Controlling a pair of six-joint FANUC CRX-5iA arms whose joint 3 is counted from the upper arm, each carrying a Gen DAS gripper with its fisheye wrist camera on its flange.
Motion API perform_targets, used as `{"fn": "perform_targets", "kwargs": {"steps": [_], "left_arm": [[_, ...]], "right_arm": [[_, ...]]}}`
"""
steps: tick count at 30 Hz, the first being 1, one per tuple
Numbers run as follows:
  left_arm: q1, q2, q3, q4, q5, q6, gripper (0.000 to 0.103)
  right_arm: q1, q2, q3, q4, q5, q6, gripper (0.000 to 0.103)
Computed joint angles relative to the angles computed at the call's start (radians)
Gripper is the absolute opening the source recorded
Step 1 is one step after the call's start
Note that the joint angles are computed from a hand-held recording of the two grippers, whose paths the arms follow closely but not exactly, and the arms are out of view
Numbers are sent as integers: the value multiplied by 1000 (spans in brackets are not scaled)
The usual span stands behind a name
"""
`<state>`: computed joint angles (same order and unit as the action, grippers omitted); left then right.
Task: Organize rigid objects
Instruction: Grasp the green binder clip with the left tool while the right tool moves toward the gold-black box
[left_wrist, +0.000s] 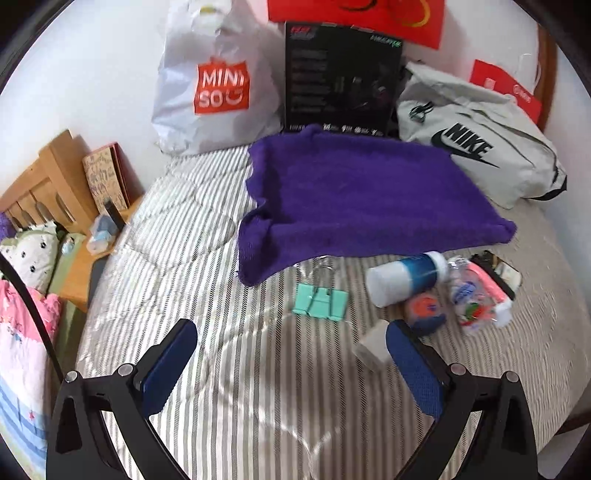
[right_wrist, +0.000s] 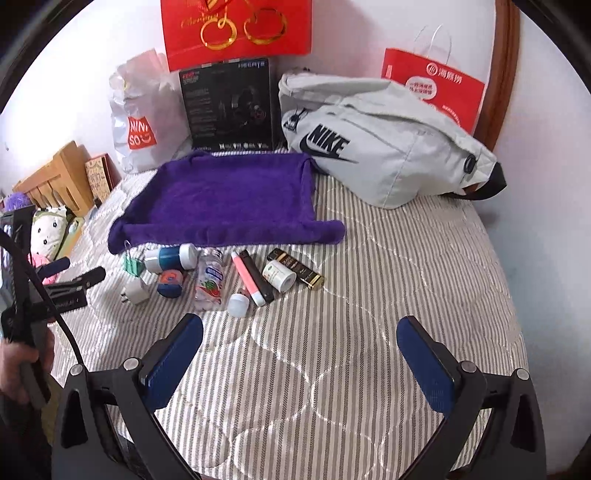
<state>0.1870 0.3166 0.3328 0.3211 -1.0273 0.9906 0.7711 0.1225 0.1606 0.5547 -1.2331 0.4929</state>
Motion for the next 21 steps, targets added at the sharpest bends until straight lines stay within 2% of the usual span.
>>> {"fn": "perform_targets", "kwargs": {"steps": [5, 10, 12, 14, 19, 21], "left_arm": [[-14, 70, 61, -17, -19, -25, 101], [-22, 116, 90, 12, -42, -69, 97], [-26, 134, 105, 9, -53, -75, 81], [-28, 152, 123, 11, -76, -77, 72], [-29, 154, 109, 32, -66, -128, 59], [-31, 153, 107, 39, -65, -147, 48]], "right_arm": [[-38, 40, 30, -54, 7, 42, 103], [-78, 66, 42, -108, 28, 76, 103], [-94, 70, 37, -131, 50, 91, 102], [-112, 71, 25, -157, 80, 103, 101], [-152, 87, 23, -195, 125, 152, 93], [-171, 110, 40, -199, 128, 193, 92]]}}
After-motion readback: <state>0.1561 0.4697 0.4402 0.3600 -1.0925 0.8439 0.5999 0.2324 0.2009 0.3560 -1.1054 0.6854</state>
